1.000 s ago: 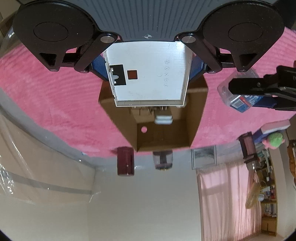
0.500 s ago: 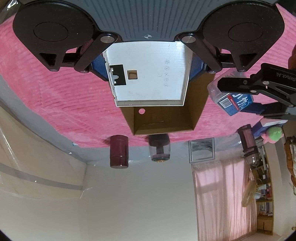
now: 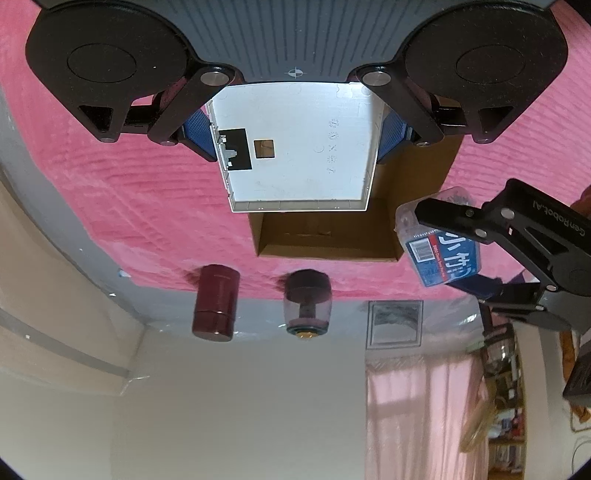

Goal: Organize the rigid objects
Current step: 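Carry the blue box and white tray over the box with both tools, then lower the blue box into the box and open the left tool while the right tool lowers the tray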

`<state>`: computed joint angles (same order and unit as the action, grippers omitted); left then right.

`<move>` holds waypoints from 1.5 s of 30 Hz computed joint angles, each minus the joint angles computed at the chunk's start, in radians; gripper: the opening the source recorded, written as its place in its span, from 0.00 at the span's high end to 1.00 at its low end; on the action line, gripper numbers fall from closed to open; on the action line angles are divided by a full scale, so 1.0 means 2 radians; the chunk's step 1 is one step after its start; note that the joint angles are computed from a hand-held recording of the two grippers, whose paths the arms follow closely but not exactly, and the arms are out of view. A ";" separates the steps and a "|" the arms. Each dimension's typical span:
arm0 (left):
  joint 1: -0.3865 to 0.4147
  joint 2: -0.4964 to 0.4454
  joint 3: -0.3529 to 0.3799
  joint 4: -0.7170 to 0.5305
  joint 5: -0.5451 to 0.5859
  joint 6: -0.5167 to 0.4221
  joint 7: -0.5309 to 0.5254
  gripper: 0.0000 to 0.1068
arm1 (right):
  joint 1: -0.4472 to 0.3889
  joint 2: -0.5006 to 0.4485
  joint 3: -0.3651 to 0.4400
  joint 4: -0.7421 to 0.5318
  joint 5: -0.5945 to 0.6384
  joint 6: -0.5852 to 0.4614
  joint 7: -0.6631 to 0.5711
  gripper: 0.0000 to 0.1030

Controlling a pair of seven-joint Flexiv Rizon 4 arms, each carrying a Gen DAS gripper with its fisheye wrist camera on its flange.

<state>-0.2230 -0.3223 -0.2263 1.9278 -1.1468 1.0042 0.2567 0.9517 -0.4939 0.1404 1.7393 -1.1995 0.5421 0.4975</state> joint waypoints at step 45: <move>0.011 -0.215 -0.012 -0.200 0.471 0.091 -0.014 0.22 | -0.040 -0.147 -0.036 -0.126 0.211 0.072 -0.634 0.17</move>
<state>-0.2007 -0.7518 -0.2511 1.5284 -0.2055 1.1863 0.2291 0.8708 -0.7888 0.0690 1.4871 -0.7773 0.6869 -0.7695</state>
